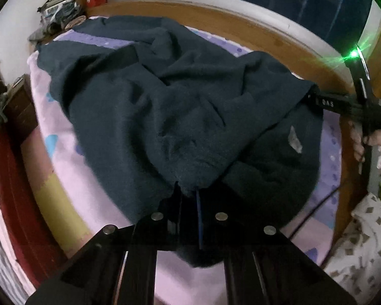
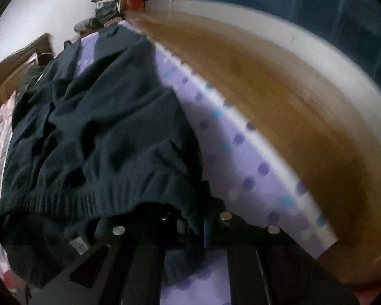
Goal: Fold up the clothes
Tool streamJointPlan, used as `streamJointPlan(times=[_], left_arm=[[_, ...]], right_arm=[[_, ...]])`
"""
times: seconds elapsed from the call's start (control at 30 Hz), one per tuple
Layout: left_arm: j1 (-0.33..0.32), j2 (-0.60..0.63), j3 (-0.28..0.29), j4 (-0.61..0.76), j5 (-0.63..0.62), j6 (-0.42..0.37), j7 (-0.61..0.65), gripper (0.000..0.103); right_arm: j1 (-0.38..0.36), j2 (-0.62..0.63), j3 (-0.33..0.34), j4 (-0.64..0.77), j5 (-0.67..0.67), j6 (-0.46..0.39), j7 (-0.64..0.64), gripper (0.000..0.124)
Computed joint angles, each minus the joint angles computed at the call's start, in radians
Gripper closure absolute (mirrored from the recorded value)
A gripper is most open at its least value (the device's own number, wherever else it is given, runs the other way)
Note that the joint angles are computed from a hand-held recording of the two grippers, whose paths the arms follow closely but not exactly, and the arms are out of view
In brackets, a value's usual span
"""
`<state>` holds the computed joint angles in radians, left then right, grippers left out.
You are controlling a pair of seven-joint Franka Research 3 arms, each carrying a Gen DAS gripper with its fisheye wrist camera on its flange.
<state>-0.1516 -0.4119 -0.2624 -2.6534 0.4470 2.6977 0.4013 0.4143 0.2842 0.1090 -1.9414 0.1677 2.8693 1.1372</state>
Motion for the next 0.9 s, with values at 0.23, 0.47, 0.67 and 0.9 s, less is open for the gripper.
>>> streamJointPlan(times=[0.23, 0.47, 0.67, 0.9], left_arm=[[-0.145, -0.157, 0.04, 0.016, -0.119, -0.082, 0.21, 0.095], [-0.263, -0.033, 0.095, 0.121, -0.307, -0.079, 0.454, 0.095], [-0.253, 0.121, 0.058, 0.196, -0.381, -0.112, 0.55, 0.091], [-0.233, 0.118, 0.05, 0.15, -0.483, -0.076, 0.587, 0.08]], right_arm=[[0.075, -0.149, -0.114, -0.074, -0.242, 0.167, 0.16, 0.12], [0.088, -0.176, -0.213, -0.062, -0.719, 0.054, 0.516, 0.12], [0.06, -0.071, -0.196, -0.024, -0.941, -0.08, 0.628, 0.12], [0.071, 0.01, -0.195, 0.013, -1.13, -0.144, 0.698, 0.111]])
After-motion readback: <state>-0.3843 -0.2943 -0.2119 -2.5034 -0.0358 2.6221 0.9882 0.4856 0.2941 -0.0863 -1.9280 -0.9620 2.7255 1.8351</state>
